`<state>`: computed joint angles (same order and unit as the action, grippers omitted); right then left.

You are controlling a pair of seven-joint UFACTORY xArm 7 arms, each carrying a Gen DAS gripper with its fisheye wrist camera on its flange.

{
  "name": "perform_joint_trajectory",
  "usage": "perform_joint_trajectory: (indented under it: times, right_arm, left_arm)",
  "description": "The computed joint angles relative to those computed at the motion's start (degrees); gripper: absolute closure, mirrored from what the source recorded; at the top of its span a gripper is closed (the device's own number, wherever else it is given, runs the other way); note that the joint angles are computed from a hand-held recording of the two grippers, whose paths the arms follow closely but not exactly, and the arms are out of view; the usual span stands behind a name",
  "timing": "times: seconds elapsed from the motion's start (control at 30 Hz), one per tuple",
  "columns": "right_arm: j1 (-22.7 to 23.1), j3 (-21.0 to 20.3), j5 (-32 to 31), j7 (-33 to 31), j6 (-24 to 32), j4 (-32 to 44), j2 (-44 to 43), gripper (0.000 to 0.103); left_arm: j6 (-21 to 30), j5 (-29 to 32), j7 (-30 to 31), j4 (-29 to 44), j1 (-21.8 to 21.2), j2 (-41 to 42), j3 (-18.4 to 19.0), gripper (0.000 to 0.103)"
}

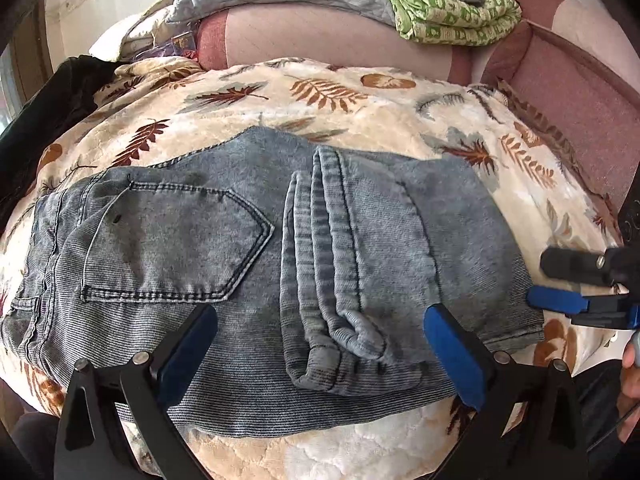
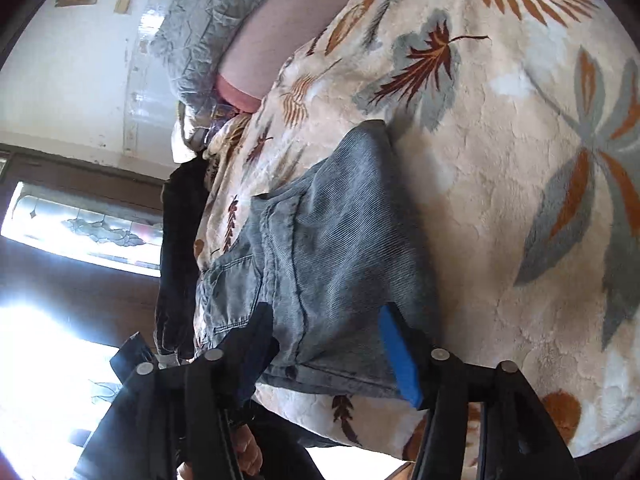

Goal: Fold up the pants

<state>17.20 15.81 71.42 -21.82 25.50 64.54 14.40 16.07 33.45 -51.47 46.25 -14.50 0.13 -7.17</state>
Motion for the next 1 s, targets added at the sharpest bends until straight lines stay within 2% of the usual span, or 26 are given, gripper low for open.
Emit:
perform_joint_trajectory:
  times: [0.03, 0.07, 0.1, 0.13, 0.2, 0.3, 0.4, 0.43, 0.47, 0.5, 0.53, 0.57, 0.63, 0.7, 0.83, 0.93, 0.97, 1.0]
  right_arm:
    - [-0.9, 1.6, -3.1, 1.7, -0.4, -0.1, 1.1, 0.034]
    - [-4.1, 5.4, -3.8, 1.0, -2.3, -0.8, 1.0, 0.034]
    - [-5.4, 6.8, -2.2, 0.7, -2.7, -0.7, 1.0, 0.034]
    - [-4.8, 5.8, -1.4, 1.1, -1.8, -0.7, 0.2, 0.034]
    - [0.5, -0.1, -2.1, 1.2, -0.6, 0.4, -1.3, 0.034]
    - [1.1, -0.5, -6.6, 2.5, 0.1, 3.7, -0.7, 0.034]
    - [-0.1, 0.6, -5.2, 1.1, 0.1, 8.4, 3.3, 0.034]
    - [-0.5, 0.9, -6.6, 2.7, -0.1, 9.7, 5.3, 0.034]
    - [1.1, -1.2, -9.9, 6.7, 0.8, 11.0, 7.6, 0.032]
    - [1.2, -1.5, -12.0, 9.7, 2.2, 12.3, 10.4, 0.032]
    - [-0.1, 0.2, -11.9, 10.2, 1.2, 12.2, 10.9, 0.032]
    - [-1.0, 1.6, -12.1, 10.1, -0.6, 11.3, 10.0, 0.032]
    - [0.0, 1.2, -16.1, 12.7, -0.9, 10.3, 7.7, 0.032]
    - [0.4, 2.4, -17.8, 11.8, -2.7, 8.7, 4.9, 0.032]
    - [4.8, 3.0, -27.6, 11.1, -4.3, 7.7, 2.3, 0.032]
    - [10.8, 0.6, -42.1, 16.4, -5.5, 9.0, 3.4, 0.033]
    - [12.6, -0.4, -47.1, 18.6, -4.8, 10.2, 4.5, 0.037]
    - [14.5, -1.7, -52.0, 21.3, -4.4, 11.0, 5.4, 0.049]
  left_arm:
    - [1.2, -3.1, 3.9, 0.7, 0.7, 1.6, -1.2, 0.0]
    - [0.3, -3.7, 5.4, 0.1, -0.3, 1.5, 0.1, 0.0]
    - [-0.8, -3.0, 4.5, -1.1, -0.3, 0.0, 0.6, 0.0]
    - [-0.8, -1.2, 1.3, -2.2, 0.0, -1.7, 0.7, 0.0]
    - [-5.0, 2.5, -4.1, -6.0, 2.3, -6.1, 0.3, 0.0]
    - [-9.4, 10.9, -13.5, -10.9, 9.4, -11.6, -3.6, 0.0]
    - [-12.6, 16.4, -20.2, -14.2, 17.7, -14.7, -8.7, 0.0]
    - [-13.3, 16.1, -20.7, -14.9, 19.3, -14.9, -9.3, 0.0]
    - [-14.1, 14.1, -19.4, -15.5, 19.3, -14.6, -8.6, 0.0]
    - [-15.2, 11.5, -17.2, -16.2, 18.2, -14.4, -6.9, 0.0]
    - [-15.8, 9.9, -15.9, -16.6, 18.0, -14.3, -6.2, 0.0]
    - [-16.8, 10.2, -16.7, -17.2, 20.2, -14.9, -7.7, 0.0]
    - [-18.5, 11.4, -19.1, -17.4, 26.3, -15.4, -12.7, 0.0]
    - [-20.4, 10.3, -18.9, -17.9, 28.3, -15.3, -14.2, 0.0]
    - [-22.5, 8.2, -19.8, -19.7, 36.1, -18.3, -21.0, 0.0]
    - [-23.7, 5.4, -19.9, -21.2, 39.5, -20.4, -23.3, 0.0]
    - [-23.5, 4.5, -19.5, -21.6, 39.3, -20.6, -22.9, 0.0]
    - [-23.0, 3.7, -18.9, -21.8, 38.2, -20.6, -21.7, 0.0]
